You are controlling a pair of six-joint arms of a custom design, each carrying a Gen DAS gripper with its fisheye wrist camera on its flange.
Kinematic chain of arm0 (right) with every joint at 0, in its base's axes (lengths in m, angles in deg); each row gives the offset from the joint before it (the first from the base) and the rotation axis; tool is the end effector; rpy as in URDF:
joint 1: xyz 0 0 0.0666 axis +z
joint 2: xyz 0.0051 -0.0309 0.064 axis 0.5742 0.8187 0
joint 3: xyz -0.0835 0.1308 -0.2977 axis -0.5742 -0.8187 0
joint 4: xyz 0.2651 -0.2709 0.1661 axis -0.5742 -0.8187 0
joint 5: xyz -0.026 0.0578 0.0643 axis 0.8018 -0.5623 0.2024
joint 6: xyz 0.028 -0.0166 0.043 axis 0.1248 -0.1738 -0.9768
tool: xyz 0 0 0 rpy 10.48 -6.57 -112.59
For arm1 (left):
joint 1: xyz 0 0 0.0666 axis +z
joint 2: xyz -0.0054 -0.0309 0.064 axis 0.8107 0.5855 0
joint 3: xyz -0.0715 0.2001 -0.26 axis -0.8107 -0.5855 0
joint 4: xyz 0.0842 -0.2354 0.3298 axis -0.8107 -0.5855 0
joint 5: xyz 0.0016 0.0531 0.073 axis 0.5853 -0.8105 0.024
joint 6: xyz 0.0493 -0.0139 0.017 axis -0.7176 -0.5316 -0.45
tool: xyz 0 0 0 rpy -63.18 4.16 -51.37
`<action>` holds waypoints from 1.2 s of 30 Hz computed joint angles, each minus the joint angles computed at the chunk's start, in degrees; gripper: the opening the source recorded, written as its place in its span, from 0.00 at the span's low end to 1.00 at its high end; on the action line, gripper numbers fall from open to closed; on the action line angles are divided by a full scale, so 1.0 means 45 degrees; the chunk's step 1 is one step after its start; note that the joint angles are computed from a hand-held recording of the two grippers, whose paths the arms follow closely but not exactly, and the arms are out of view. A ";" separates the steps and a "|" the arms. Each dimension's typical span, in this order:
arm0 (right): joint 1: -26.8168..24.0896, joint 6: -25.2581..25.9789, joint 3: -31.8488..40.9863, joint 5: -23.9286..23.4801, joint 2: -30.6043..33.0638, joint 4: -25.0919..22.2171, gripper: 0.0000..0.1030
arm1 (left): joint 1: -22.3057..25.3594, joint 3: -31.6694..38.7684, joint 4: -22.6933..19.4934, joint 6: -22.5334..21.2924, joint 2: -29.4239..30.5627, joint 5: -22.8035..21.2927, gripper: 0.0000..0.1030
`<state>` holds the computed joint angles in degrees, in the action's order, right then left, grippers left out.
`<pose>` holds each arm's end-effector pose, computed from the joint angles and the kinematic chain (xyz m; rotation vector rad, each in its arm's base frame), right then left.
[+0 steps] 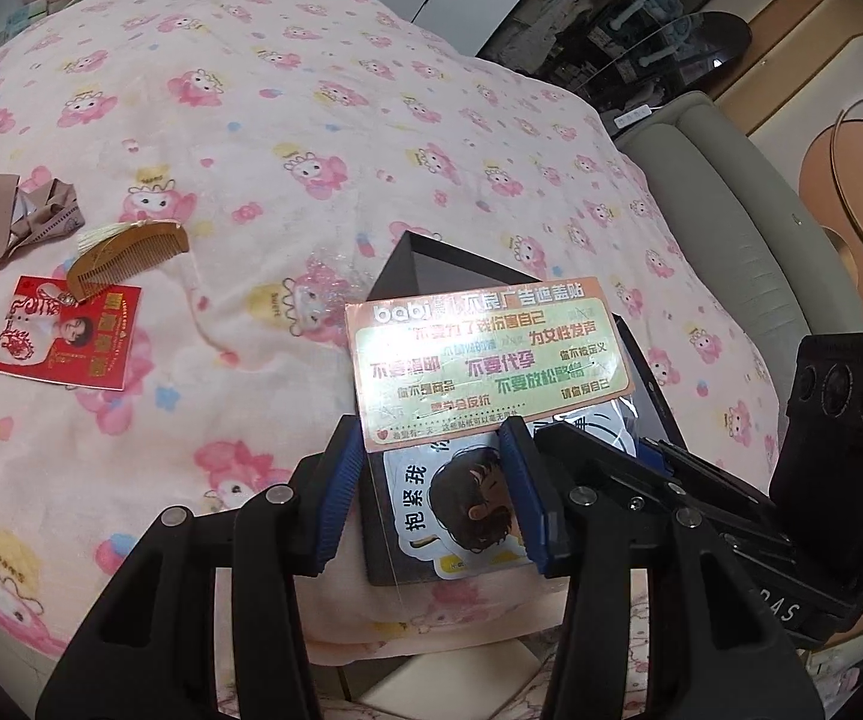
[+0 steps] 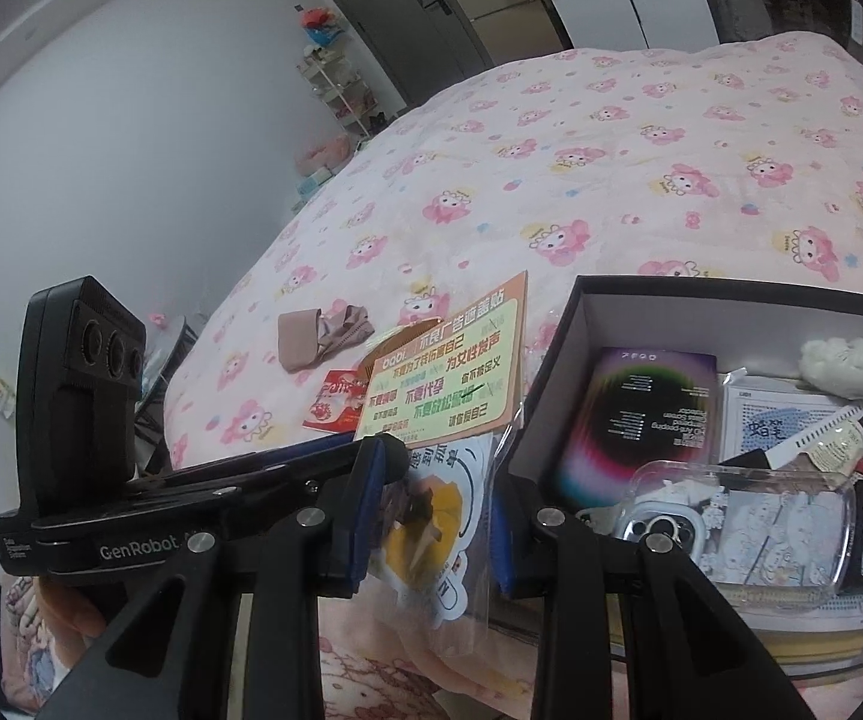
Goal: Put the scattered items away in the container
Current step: 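Carry the sticker card with the left tool over the black box, then lower the sticker card into the box and open the left tool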
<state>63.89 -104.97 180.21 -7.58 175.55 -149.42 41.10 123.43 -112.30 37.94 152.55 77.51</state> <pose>0.5040 0.2853 0.5599 -0.1155 2.4184 0.7196 0.5074 -0.1272 0.5433 -0.2952 2.4996 -0.6392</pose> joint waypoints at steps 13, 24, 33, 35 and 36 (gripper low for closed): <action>-0.0760 0.0096 -0.2058 -0.0134 -0.1612 0.0591 0.27 | -0.0911 0.2108 -0.0748 -0.0114 0.1596 -0.0115 0.45; -0.1963 -0.0103 -0.3528 0.0086 -0.2758 0.0456 0.27 | -0.1853 0.6315 -0.2128 -0.0439 0.4744 0.0097 0.45; -0.2501 -0.0115 -0.4272 0.0383 -0.3149 0.0203 0.27 | -0.2264 0.8928 -0.3165 -0.0513 0.6714 0.0121 0.45; -0.2575 -0.0137 -0.4395 0.0427 -0.3189 0.0140 0.27 | -0.2285 0.9016 -0.3211 -0.0512 0.6863 0.0192 0.45; -0.2592 -0.0129 -0.4426 0.0473 -0.3186 0.0090 0.27 | -0.2285 0.8901 -0.3165 -0.0508 0.6837 0.0223 0.45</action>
